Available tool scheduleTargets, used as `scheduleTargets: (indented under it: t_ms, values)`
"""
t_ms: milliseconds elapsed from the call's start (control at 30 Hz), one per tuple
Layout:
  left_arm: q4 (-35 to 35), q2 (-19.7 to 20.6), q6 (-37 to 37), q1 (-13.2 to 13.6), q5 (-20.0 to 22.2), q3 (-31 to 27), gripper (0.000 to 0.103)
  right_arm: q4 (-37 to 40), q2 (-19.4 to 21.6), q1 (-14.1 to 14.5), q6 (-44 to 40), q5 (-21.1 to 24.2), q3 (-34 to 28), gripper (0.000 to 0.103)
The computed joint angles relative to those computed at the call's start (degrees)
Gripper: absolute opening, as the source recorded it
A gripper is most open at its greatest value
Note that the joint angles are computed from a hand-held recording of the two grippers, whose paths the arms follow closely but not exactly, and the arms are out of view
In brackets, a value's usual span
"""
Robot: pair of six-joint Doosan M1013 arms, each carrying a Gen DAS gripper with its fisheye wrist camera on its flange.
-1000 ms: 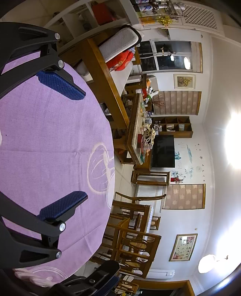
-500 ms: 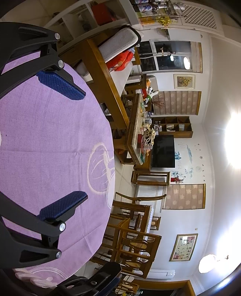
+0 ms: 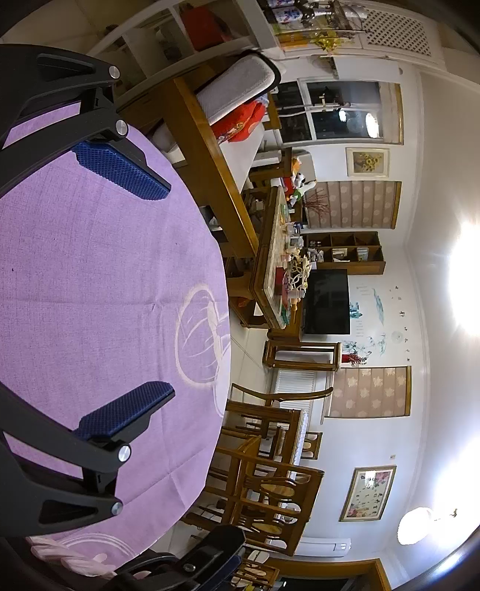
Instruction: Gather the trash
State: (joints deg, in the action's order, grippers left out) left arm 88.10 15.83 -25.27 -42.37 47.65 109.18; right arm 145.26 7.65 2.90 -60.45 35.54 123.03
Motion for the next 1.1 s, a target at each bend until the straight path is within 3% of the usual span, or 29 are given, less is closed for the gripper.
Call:
scheduleTargets:
  t_ms: [633,800,1100]
  values:
    - [0.09,-0.02,-0.02,-0.15,0.08,-0.04,0.098,0.06,-0.06,0.06,0.16,-0.11,-0.03,0.098]
    - [1.76,0.09,-1.42,-0.65,1.72,0.21,0.098,0.26,-0.06,0.16,0.05,-0.15,-0.02,0.098]
    - [-0.66,-0.04,-0.58,-0.65,1.47,-0.27,0.098,0.34,-0.24,0.29,0.12,-0.4,0.03,0.098]
